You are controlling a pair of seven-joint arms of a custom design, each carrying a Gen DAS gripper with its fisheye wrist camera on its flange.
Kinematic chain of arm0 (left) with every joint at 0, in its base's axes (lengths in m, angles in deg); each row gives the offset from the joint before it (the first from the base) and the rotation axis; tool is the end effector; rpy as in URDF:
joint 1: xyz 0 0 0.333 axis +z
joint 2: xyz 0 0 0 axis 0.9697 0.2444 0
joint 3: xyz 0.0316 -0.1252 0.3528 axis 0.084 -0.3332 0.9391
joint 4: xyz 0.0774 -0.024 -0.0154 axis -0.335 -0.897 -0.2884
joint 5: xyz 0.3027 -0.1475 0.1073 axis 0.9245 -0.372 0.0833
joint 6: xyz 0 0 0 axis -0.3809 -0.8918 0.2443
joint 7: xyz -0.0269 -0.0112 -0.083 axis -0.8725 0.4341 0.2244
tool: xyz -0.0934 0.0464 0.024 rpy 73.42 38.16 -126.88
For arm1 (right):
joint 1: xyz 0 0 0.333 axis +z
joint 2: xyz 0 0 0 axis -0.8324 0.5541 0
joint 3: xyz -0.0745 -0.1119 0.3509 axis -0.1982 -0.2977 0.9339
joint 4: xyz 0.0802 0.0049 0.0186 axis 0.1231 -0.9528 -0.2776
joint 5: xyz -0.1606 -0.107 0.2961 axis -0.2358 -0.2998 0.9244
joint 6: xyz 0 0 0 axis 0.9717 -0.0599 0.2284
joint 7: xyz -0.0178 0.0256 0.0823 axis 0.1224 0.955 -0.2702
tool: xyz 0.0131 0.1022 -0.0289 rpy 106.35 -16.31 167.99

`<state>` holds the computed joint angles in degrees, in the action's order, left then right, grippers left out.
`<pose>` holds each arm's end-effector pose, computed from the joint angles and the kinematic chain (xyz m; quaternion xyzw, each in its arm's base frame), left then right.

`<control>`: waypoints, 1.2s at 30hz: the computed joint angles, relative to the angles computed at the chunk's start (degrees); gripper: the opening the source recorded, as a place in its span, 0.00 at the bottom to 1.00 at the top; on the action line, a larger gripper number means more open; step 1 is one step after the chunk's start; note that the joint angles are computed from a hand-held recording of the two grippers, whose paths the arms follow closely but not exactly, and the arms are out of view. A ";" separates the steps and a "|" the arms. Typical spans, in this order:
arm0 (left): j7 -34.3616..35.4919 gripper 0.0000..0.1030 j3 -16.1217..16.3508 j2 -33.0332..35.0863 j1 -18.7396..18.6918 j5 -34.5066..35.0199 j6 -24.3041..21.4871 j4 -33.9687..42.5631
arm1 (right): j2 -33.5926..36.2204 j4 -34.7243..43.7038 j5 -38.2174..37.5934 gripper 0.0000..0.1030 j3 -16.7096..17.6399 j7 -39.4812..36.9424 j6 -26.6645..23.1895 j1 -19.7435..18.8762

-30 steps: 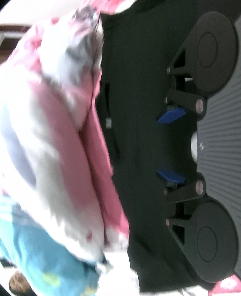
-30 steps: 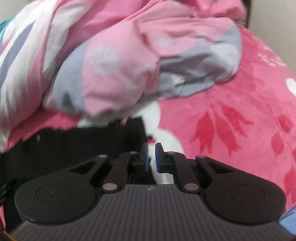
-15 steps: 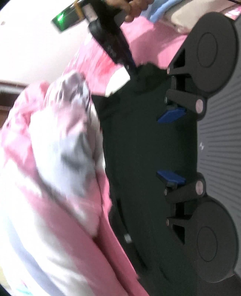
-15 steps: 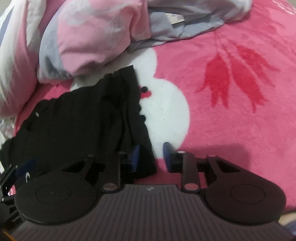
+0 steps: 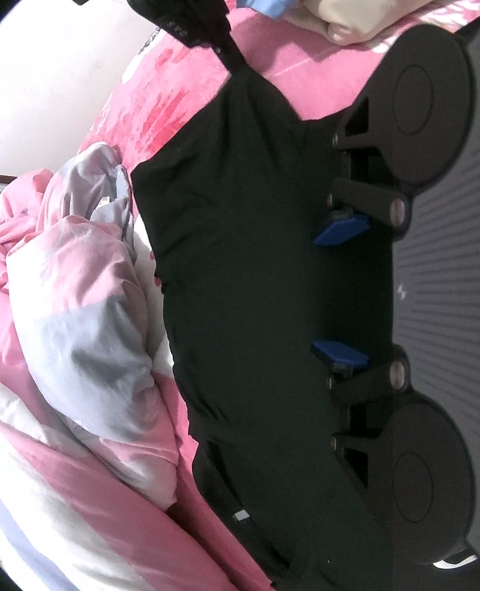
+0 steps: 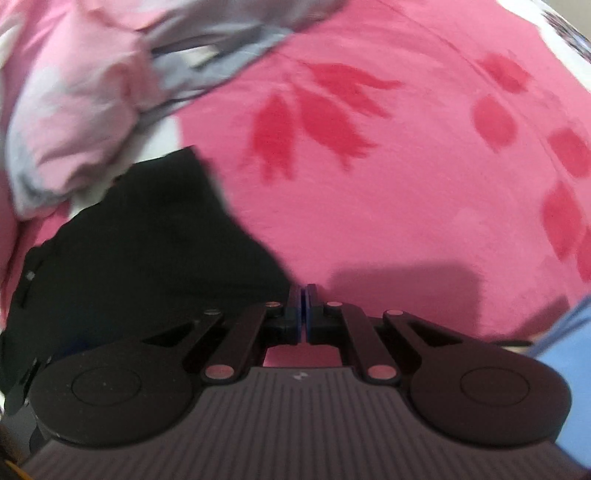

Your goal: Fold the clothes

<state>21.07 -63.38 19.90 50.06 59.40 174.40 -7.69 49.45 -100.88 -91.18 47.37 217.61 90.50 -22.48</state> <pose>0.6579 -0.4033 0.4205 -0.5493 0.7705 -0.2590 0.1936 0.5938 0.3580 0.4099 -0.4804 0.8595 -0.0475 0.1682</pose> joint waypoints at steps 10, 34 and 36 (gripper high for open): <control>-0.63 0.62 0.22 -0.02 -0.07 0.10 0.10 -0.15 | 5.69 3.90 -3.06 0.32 0.83 -10.48 19.16 -3.54; 6.99 0.59 -3.76 4.45 2.57 -7.69 8.03 3.96 | 5.98 7.58 0.18 0.00 -12.14 -12.68 21.83 9.05; 3.09 0.59 -2.74 1.17 3.63 -9.52 10.24 -1.19 | 7.86 12.27 -0.93 0.00 -8.97 -17.62 21.24 7.88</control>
